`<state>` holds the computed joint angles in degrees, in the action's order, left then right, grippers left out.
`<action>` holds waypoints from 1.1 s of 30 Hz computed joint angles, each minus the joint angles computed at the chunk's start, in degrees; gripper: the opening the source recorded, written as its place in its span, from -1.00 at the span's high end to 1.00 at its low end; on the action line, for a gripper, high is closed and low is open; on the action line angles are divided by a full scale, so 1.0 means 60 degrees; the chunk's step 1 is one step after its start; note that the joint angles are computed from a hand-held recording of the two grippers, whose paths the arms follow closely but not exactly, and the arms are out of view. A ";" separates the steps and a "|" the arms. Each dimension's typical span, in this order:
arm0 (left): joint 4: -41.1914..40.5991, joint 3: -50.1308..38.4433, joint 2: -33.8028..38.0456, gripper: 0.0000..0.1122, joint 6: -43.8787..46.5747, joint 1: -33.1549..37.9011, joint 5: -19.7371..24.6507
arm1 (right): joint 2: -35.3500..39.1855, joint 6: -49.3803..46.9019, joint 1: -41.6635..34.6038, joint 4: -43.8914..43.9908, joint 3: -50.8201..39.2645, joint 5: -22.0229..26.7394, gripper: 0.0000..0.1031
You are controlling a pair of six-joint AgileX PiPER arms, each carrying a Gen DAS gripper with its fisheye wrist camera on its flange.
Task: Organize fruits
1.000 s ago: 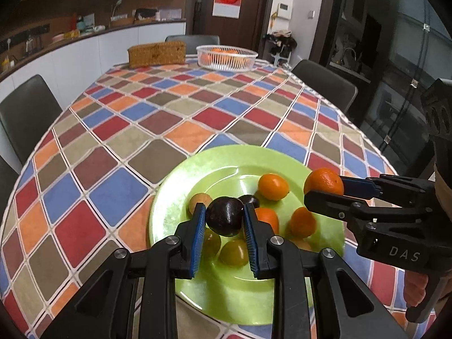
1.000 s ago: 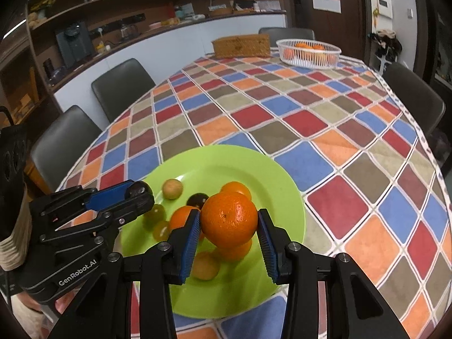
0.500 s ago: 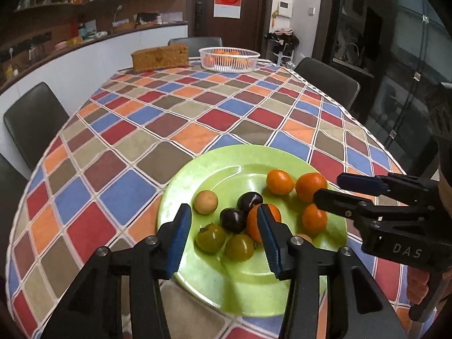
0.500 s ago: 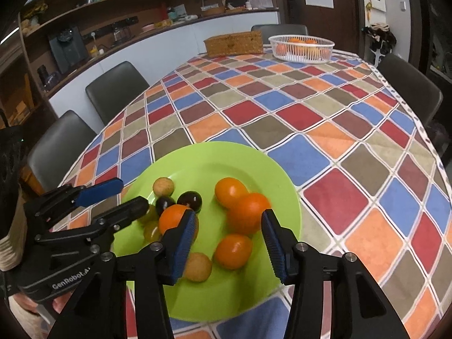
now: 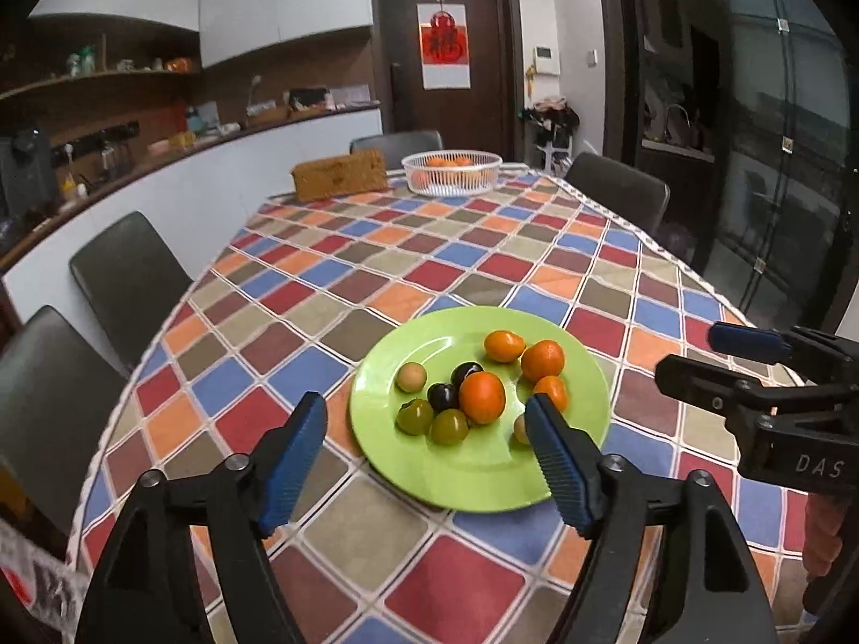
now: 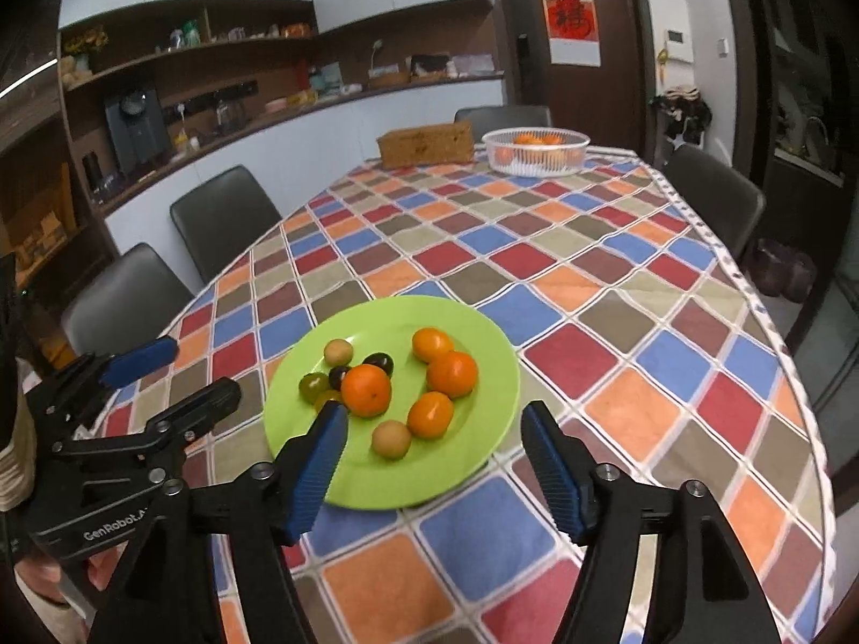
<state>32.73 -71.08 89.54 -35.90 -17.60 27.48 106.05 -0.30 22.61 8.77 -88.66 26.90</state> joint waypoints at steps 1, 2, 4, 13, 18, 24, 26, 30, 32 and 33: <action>0.0293 0.0247 -0.0286 -0.44 -0.0325 -0.0096 -0.0001 | -0.0320 0.0299 0.0064 -0.0341 0.0403 -0.0216 -0.41; 0.0488 0.0458 -0.0524 -0.49 -0.0562 -0.0170 -0.0026 | -0.0598 0.0709 0.0148 -0.0811 0.0755 -0.0413 -0.42; 0.0844 0.0779 -0.0907 -0.55 -0.1017 -0.0336 -0.0005 | -0.1064 0.1592 0.0330 -0.1798 0.1330 -0.0685 -0.47; 0.2963 0.2252 -0.2708 -0.74 -0.3516 -0.1715 0.0941 | -0.3113 0.4726 0.1096 -0.4978 0.3638 -0.1146 -0.63; 0.3794 0.2876 -0.3544 -0.79 -0.4523 -0.2802 0.1934 | -0.4002 0.5464 0.1360 -0.5428 0.4537 -0.1055 -0.64; 0.4235 0.3209 -0.4168 -0.82 -0.5213 -0.3982 0.2949 | -0.5020 0.6168 0.1660 -0.5952 0.5481 -0.1006 -0.64; 0.4376 0.3283 -0.4383 -0.82 -0.5468 -0.4401 0.3278 | -0.5264 0.6517 0.1769 -0.6257 0.5683 -0.0981 -0.64; 0.4561 0.3323 -0.4619 -0.82 -0.5849 -0.5050 0.3815 | -0.5785 0.7150 0.2039 -0.6828 0.6048 -0.0812 -0.64; 0.4715 0.3363 -0.4693 -0.82 -0.6085 -0.5427 0.4158 | -0.5902 0.7334 0.2118 -0.7025 0.6141 -0.0769 -0.64; 0.4786 0.3394 -0.4711 -0.82 -0.6177 -0.5541 0.4270 | -0.5983 0.7386 0.2137 -0.7082 0.6214 -0.0763 -0.64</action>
<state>61.44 -50.72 61.27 -72.97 -50.84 53.10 70.15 44.02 35.43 -33.72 -51.37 22.32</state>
